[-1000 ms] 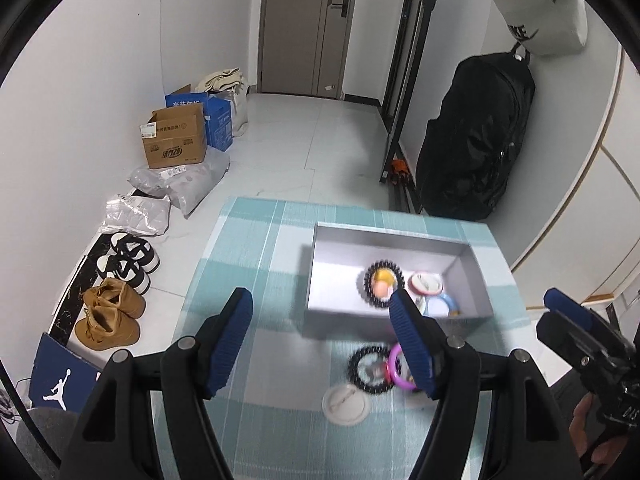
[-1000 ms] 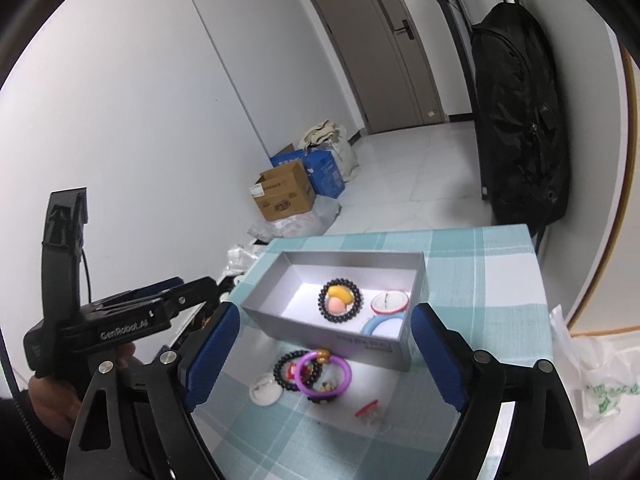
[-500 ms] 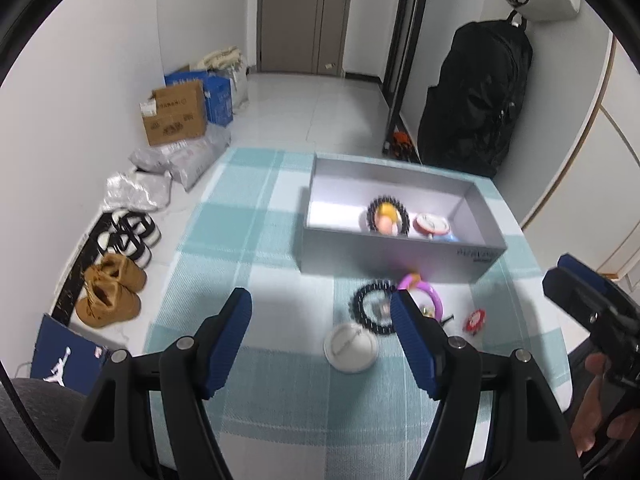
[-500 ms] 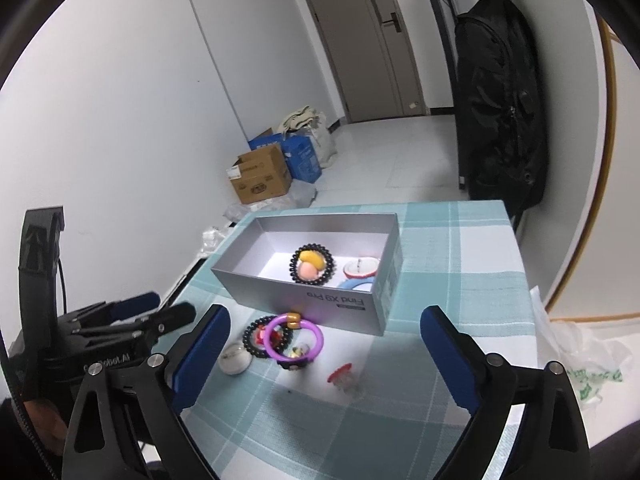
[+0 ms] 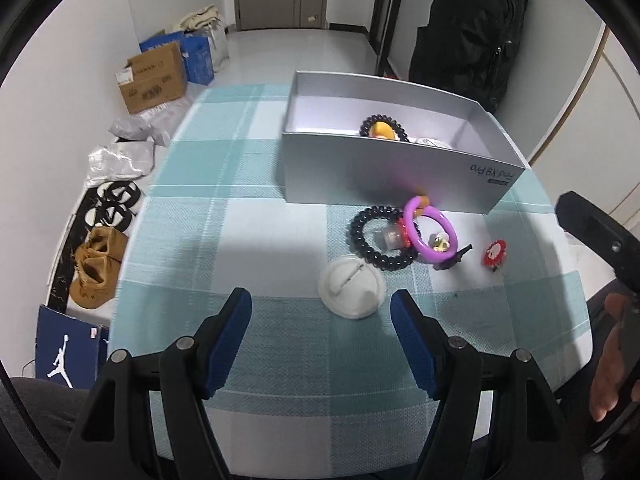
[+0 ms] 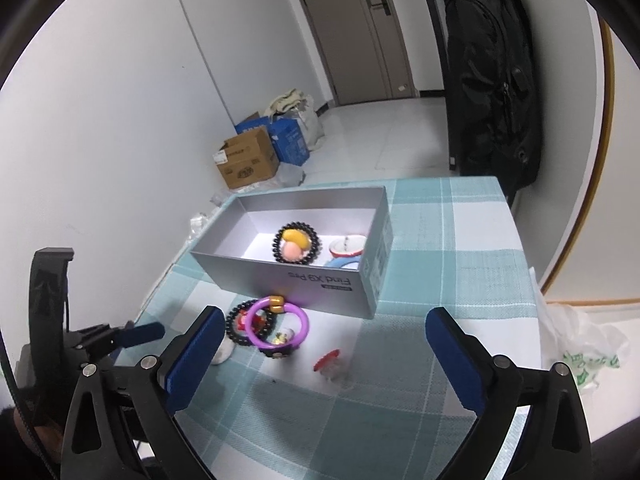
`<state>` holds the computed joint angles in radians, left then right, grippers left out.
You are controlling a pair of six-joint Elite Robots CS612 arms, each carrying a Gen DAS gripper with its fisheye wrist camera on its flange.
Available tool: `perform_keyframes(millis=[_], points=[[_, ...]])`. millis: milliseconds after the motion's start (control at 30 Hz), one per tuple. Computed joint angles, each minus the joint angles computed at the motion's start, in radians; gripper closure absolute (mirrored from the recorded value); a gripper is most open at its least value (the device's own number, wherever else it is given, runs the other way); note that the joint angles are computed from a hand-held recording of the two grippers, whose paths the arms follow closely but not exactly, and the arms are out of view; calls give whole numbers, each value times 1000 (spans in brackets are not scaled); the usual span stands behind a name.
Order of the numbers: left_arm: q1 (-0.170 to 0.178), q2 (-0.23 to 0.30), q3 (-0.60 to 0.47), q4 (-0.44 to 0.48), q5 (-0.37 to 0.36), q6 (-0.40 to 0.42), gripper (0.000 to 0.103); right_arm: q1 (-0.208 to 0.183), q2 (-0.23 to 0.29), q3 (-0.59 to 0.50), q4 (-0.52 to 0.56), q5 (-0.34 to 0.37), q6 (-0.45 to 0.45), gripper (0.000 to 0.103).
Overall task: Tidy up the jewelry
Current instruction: 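Withdraw both grippers from the box back over the table, then grasp the white round badge with the left gripper while the right gripper grasps the red flower clip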
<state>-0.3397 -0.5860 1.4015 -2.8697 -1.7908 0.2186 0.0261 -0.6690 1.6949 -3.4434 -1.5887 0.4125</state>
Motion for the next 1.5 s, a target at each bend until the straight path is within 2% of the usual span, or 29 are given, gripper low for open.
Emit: perform_keyframes(millis=[133,333,400,433,500,567,733,867,933,1000,1033,1167,1300,1500], points=[[-1,6,-17,33,9,-6,35,-5,2,0,7,12,26,2],[7,18,-54,121,-57,25,35,-6,-3,2,31,31,14,1],[3,20,-59,141,-46,34,35,-6,-3,2,29,29,17,1],[0,21,-57,132,-30,37,35,-8,-4,3,28,33,21,1],[-16,17,-41,86,46,49,35,-13,-4,5,22,54,32,1],[-20,18,-40,86,51,75,35,-19,-7,8,22,82,36,1],[-17,15,-37,94,22,84,35,-22,-8,10,26,84,40,1],[-21,14,-32,86,34,105,36,-28,-6,12,18,101,64,1],[-23,12,-33,96,28,113,39,-30,-6,14,15,103,72,1],[-22,8,-31,105,10,144,63,-32,-6,15,18,108,77,1],[-21,9,-35,111,7,151,66,-33,-6,15,20,109,79,1],[-12,10,-45,135,-27,133,66,-34,-3,12,31,114,83,1],[7,20,-79,198,-106,77,66,-29,-2,6,49,112,64,1],[13,18,-82,215,-139,52,66,-19,-1,-3,76,91,24,2]])
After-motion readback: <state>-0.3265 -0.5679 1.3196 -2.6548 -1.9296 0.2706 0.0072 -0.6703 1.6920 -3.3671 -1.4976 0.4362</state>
